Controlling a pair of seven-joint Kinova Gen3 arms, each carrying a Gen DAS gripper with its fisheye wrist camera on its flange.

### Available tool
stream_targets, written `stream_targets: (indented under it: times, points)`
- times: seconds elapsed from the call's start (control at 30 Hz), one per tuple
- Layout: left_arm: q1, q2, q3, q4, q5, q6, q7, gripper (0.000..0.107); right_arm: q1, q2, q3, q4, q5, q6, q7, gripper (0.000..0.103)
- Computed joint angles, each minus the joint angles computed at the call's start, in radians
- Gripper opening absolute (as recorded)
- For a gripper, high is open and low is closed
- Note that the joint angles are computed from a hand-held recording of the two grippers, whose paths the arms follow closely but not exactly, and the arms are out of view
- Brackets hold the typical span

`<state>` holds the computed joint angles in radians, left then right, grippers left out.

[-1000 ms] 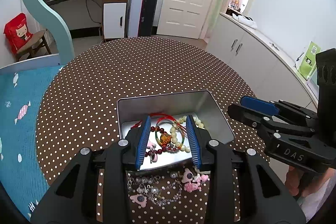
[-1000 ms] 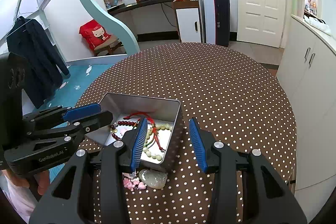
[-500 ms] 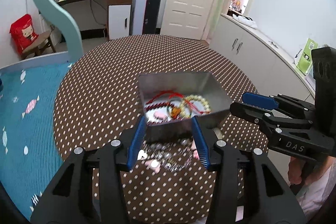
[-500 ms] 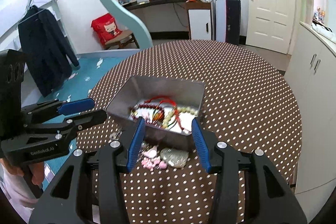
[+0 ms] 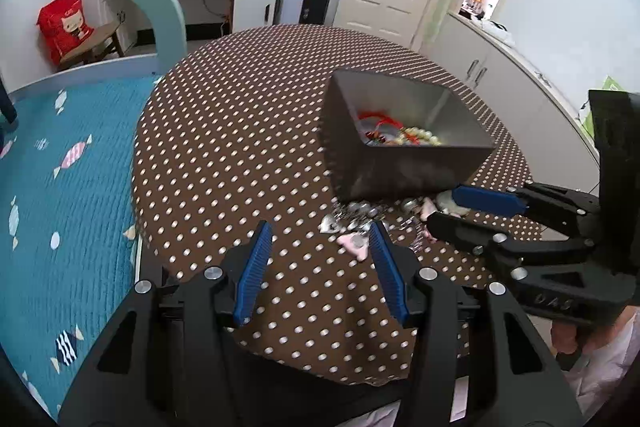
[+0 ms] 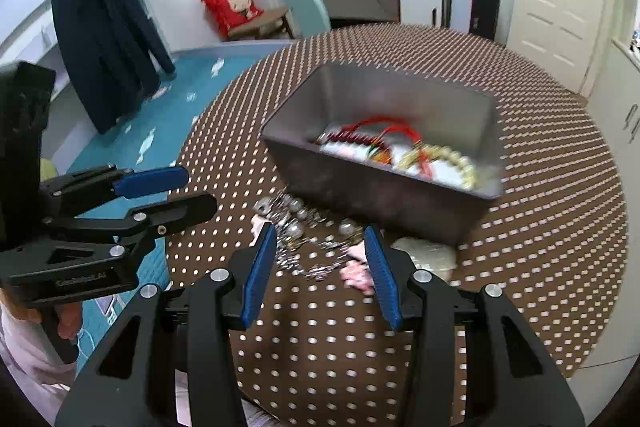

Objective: Organize jewelry

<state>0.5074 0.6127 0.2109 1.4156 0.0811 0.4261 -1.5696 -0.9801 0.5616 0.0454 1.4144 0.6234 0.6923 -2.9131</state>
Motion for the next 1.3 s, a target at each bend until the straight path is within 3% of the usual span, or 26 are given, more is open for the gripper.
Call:
stream_targets:
  times: [0.13, 0.4, 0.53, 0.67, 0.83, 1.0, 1.3]
  points:
    - [-0.003, 0.011, -0.001, -0.01, 0.0, 0.024, -0.005, 0.052, 0.047, 0.052, -0.039, -0.075, -0.075, 0.028, 0.081, 0.037]
    - [-0.015, 0.032, 0.014, -0.034, 0.016, 0.043, -0.027, 0.052, 0.064, 0.107, -0.031, -0.167, -0.152, 0.081, 0.186, 0.025]
    - [-0.011, 0.044, 0.015, -0.056, 0.021, 0.057, -0.036, 0.052, 0.048, 0.132, -0.012, -0.212, -0.157, 0.131, 0.209, 0.021]
    - [-0.012, 0.054, 0.017, -0.072, 0.028, 0.068, -0.045, 0.052, 0.018, 0.153, 0.003, -0.241, -0.132, 0.183, 0.225, 0.011]
    - [-0.056, 0.072, 0.074, -0.085, 0.076, 0.079, -0.099, 0.052, 0.018, 0.143, 0.0, -0.217, -0.132, 0.16, 0.211, 0.01]
    - [-0.05, 0.074, 0.077, -0.088, 0.097, 0.075, -0.131, 0.052, 0.019, 0.116, 0.005, -0.173, -0.131, 0.142, 0.176, 0.01]
    - [-0.015, 0.107, 0.088, -0.144, 0.112, 0.078, -0.173, 0.052, -0.011, -0.027, 0.047, 0.058, -0.027, 0.003, -0.044, 0.01]
